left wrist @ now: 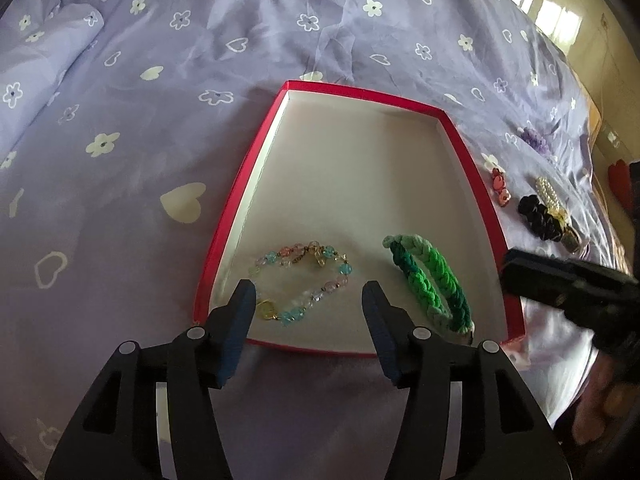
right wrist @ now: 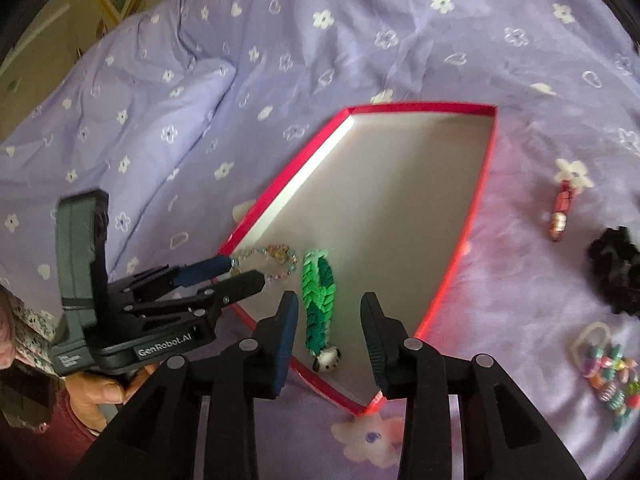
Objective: Organize jewelry
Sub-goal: 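Carry both bracelets into the red box and open both grippers, then grasp the pink hair clip with the left gripper while the right gripper grasps the purple hair tie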
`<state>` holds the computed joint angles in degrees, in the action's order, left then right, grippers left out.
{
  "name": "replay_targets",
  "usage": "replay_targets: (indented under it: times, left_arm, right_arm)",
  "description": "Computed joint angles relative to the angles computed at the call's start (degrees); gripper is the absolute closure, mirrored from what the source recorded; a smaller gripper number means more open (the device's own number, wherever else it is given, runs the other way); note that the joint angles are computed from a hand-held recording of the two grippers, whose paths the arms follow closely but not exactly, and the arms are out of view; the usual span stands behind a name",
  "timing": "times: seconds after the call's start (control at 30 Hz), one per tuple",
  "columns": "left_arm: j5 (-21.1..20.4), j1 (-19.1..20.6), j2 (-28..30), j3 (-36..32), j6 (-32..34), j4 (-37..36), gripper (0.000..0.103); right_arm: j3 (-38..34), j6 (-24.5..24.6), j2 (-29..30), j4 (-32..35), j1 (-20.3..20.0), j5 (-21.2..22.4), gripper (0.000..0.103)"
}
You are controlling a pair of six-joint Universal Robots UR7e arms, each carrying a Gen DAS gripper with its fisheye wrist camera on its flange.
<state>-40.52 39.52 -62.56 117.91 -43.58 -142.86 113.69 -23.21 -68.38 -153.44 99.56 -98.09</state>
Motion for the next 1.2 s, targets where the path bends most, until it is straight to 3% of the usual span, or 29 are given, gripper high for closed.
replay_targets:
  times: [0.4,0.57,1.2]
  left_arm:
    - [0.28,-2.79,-1.31,0.09,-3.80,3.19,0.044]
    - [-0.34,-4.47,0.55,-1.62,-1.45,0.69,0.037]
    - [-4.89,-5.67,12.93,-13.80,9.90,-3.48,0.036]
  right_arm:
    - [4.50,1.39,-8.87,-3.03,-3.67,0.89,0.064]
    - [6.46,1.29,-12.93,-3.68,-6.32,0.40,0.059]
    - [7.37,1.70,-21.43,-5.10,-14.77,-0.23,0.059]
